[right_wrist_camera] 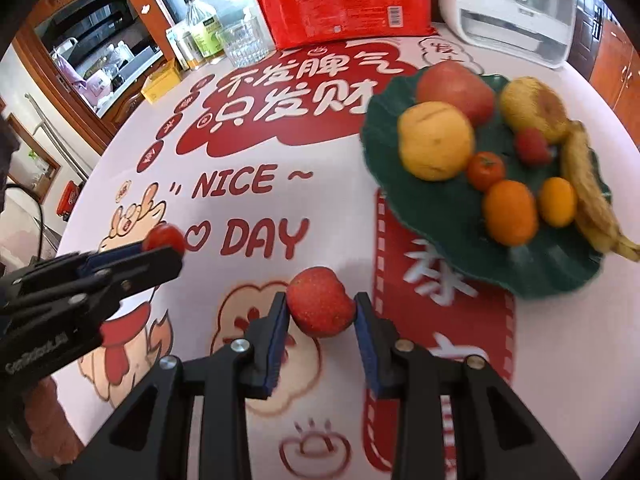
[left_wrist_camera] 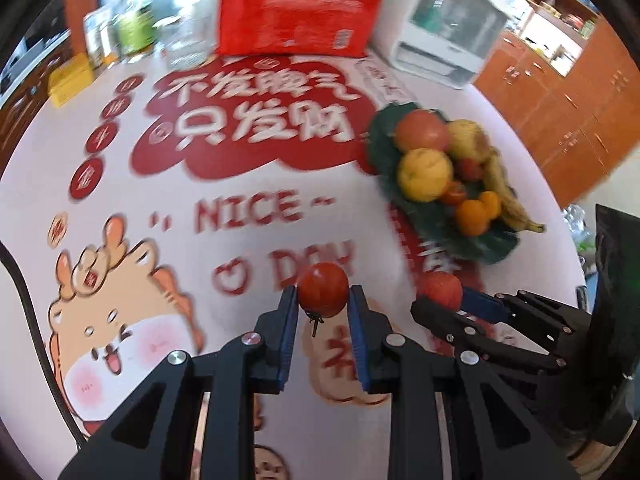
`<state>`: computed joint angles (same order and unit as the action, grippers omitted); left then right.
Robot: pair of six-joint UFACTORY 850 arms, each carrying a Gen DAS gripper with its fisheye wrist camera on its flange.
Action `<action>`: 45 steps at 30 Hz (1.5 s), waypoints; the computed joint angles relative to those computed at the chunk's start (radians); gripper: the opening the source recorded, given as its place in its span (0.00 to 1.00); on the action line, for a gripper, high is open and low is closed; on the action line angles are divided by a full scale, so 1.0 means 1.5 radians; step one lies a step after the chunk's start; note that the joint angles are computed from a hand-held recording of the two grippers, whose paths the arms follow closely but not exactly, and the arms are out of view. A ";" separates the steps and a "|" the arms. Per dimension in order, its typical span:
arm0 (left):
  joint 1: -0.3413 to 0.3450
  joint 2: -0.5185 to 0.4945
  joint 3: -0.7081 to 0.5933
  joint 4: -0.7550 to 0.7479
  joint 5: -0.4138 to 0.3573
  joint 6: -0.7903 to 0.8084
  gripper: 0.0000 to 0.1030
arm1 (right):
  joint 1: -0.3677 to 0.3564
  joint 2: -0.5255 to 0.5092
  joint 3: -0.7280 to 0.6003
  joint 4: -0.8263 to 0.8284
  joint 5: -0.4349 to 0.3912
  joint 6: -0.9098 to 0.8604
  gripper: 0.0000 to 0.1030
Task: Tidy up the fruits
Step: 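Carry the tomato in the left tool and plum in the right tool onto the plate, then open the left tool to release the tomato while the right tool releases the plum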
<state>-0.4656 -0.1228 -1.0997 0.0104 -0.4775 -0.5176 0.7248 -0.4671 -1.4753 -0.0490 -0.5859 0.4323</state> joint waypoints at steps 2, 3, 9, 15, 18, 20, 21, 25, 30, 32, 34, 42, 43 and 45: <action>-0.013 -0.011 -0.029 0.012 -0.007 -0.002 0.23 | -0.006 0.022 0.011 -0.015 0.003 0.010 0.32; -0.020 -0.018 -0.047 0.021 -0.012 -0.004 0.23 | -0.011 0.034 0.014 -0.022 0.003 0.016 0.32; -0.041 -0.072 -0.167 0.049 -0.041 -0.005 0.23 | -0.052 0.067 -0.007 -0.016 -0.006 0.016 0.32; -0.053 -0.153 -0.317 0.065 -0.077 -0.011 0.23 | -0.095 0.070 -0.068 -0.027 -0.008 -0.006 0.32; -0.058 -0.196 -0.389 0.073 -0.096 -0.015 0.23 | -0.115 0.059 -0.110 -0.040 -0.012 -0.016 0.32; -0.059 -0.231 -0.443 0.075 -0.115 -0.018 0.23 | -0.125 0.048 -0.135 -0.053 -0.015 -0.020 0.32; -0.059 -0.244 -0.462 0.072 -0.122 -0.017 0.23 | -0.131 0.041 -0.149 -0.060 -0.019 -0.023 0.32; -0.057 -0.304 -0.536 0.052 -0.153 0.000 0.23 | -0.153 0.014 -0.183 -0.051 -0.031 -0.047 0.32; -0.058 -0.366 -0.591 0.040 -0.196 0.008 0.23 | -0.175 -0.020 -0.186 0.004 -0.062 -0.099 0.32; -0.056 -0.385 -0.603 0.027 -0.209 0.019 0.23 | -0.180 -0.032 -0.180 0.020 -0.074 -0.116 0.32; -0.056 -0.404 -0.614 0.017 -0.222 0.032 0.23 | -0.184 -0.043 -0.172 0.037 -0.084 -0.135 0.32; -0.057 -0.446 -0.634 -0.014 -0.249 0.055 0.23 | -0.190 -0.080 -0.162 0.090 -0.108 -0.190 0.32; -0.057 -0.449 -0.636 -0.017 -0.251 0.058 0.23 | -0.191 -0.083 -0.162 0.095 -0.109 -0.194 0.32; -0.057 -0.452 -0.636 -0.019 -0.252 0.058 0.23 | -0.191 -0.088 -0.164 0.099 -0.111 -0.200 0.32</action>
